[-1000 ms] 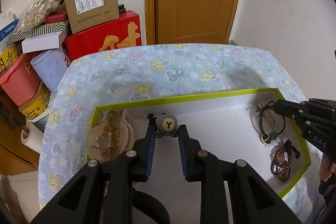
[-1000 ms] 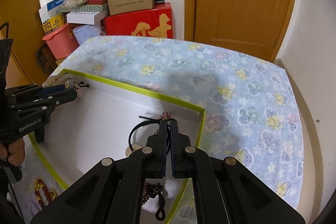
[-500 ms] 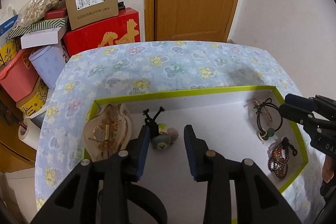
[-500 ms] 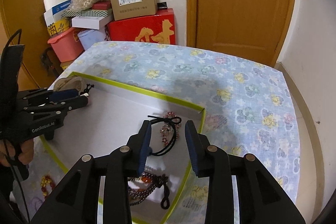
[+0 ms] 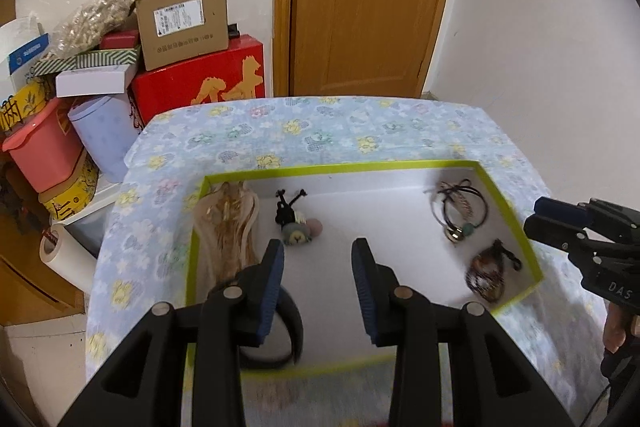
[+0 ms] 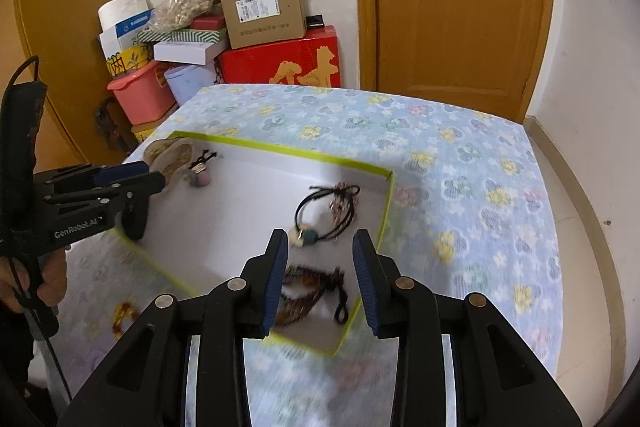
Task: Organize jewelry
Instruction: 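Lift both open tools out of the box back over the table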
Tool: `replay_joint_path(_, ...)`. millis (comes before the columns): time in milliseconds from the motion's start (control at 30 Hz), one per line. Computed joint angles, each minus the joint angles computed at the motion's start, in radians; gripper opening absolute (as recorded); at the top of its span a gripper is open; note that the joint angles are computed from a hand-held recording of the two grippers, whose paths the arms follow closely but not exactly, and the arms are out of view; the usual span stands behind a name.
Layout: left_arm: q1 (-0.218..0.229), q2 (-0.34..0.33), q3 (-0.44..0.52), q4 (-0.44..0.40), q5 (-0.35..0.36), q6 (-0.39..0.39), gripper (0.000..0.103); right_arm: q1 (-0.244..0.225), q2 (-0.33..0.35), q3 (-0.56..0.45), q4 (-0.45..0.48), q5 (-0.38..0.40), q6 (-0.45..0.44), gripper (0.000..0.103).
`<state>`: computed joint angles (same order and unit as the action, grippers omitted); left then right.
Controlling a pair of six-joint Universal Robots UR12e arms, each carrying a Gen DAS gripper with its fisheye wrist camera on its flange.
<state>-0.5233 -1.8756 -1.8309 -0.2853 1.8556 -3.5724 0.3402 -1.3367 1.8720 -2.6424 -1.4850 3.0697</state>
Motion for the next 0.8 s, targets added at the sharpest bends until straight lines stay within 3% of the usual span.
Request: replay_joint_path(800, -0.133, 0.126, -0.158, 0.011, 0.122, -0.132, 0.037, 0.050, -0.224, 0.214, -0.004, 0.033, 0.042, 0.035)
